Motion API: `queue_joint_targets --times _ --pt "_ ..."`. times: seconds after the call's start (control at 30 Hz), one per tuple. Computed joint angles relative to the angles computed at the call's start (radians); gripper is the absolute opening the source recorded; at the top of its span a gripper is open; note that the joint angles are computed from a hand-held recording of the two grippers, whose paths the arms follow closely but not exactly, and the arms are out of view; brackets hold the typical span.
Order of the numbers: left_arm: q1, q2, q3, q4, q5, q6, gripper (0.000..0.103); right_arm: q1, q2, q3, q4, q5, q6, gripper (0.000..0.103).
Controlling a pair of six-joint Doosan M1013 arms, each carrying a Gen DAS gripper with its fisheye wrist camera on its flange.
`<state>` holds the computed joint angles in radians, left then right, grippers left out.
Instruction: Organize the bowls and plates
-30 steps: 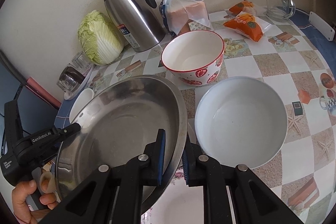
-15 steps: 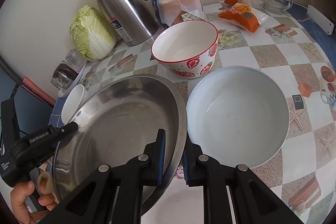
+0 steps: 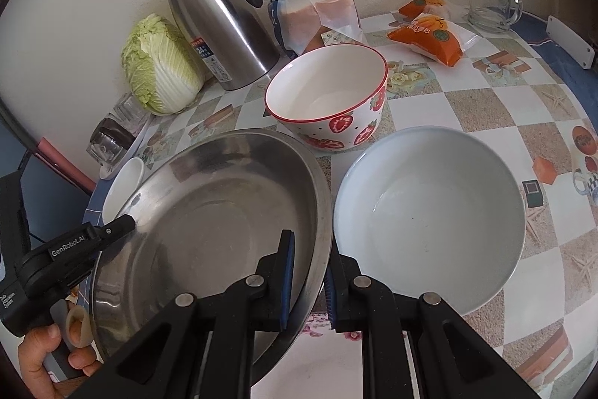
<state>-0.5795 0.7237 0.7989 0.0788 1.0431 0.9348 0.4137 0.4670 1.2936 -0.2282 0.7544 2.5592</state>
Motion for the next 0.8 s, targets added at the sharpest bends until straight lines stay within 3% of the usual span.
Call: queue_joint_targets --times 0.4,0.8 --pt "-0.005 0.010 -0.011 0.015 0.001 0.012 0.029 -0.001 0.005 -0.004 -0.039 -0.001 0.019 0.017" --pt "-0.002 0.037 -0.048 -0.003 0.076 0.006 0.029 0.003 0.017 -0.025 -0.054 0.036 -0.003 0.017"
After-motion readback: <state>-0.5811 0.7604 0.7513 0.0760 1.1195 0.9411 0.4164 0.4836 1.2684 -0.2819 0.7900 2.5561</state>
